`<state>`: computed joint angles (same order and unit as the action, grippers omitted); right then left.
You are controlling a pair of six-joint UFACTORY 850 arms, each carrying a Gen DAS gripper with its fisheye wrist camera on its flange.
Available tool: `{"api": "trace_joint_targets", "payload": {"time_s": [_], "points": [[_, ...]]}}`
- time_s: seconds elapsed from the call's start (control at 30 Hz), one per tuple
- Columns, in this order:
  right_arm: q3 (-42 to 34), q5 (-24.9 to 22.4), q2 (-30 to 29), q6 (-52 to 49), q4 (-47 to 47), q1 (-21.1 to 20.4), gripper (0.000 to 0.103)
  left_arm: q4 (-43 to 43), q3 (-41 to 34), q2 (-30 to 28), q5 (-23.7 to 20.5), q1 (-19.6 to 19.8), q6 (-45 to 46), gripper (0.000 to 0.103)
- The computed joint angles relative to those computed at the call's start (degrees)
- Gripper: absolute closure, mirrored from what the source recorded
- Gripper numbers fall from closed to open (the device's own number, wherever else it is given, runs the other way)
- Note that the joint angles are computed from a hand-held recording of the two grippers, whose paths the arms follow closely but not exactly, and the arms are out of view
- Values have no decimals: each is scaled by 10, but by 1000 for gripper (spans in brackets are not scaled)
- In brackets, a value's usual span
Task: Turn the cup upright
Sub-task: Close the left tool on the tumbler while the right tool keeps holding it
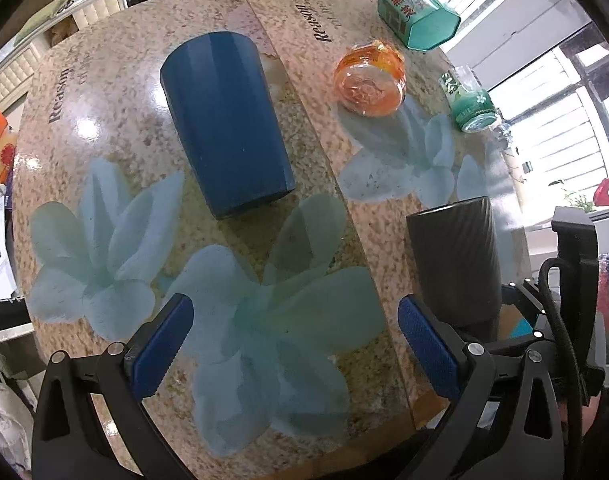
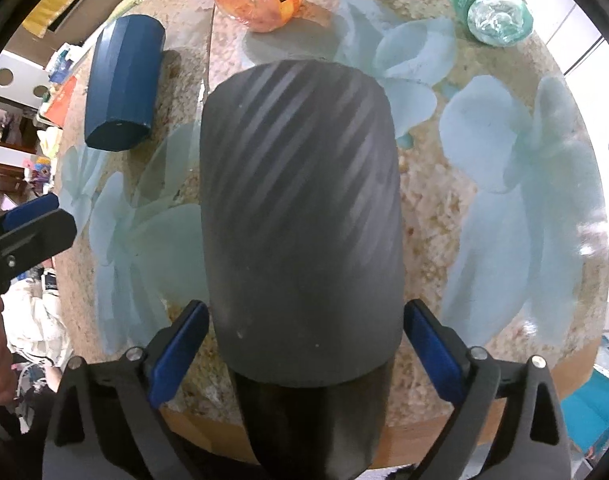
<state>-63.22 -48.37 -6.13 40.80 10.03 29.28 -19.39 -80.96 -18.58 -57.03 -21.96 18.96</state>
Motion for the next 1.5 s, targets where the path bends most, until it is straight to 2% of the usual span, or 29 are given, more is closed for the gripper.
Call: {"api": "trace_joint_targets", "payload": {"time_s": [0.23, 0.3, 0.37, 0.53, 0.67, 0.7, 0.77, 1.07, 1.2, 1.5], "points": [[-9, 7, 11, 8, 21, -11, 5, -27, -11, -1, -23, -3, 19, 0], [1, 20, 26, -2, 34, -20, 0, -29, -12, 3, -28, -8, 22, 0], [2, 22, 34, -5, 36, -22, 0, -29, -10, 9, -28, -12, 14, 0], [13, 23, 63, -34, 34, -41, 0, -31, -16, 8, -44, -26, -40, 0], [40, 30, 88, -74, 41, -57, 0, -17, -15, 12, -31, -48, -104, 0], [69, 26, 119, -94, 47, -71, 0, -16, -15, 11, -30, -53, -117, 0], [89, 30, 142, -112, 58, -79, 0, -8, -21, 5, -36, -67, -146, 0], [162, 6, 217, -232, 124, -164, 0, 14, -36, -22, -34, -128, -227, 0], [181, -5, 246, -281, 147, -198, 0, 63, -44, -38, -20, -152, -275, 0], [203, -32, 272, -348, 169, -252, 0, 80, -49, -78, -25, -164, -326, 0]]}}
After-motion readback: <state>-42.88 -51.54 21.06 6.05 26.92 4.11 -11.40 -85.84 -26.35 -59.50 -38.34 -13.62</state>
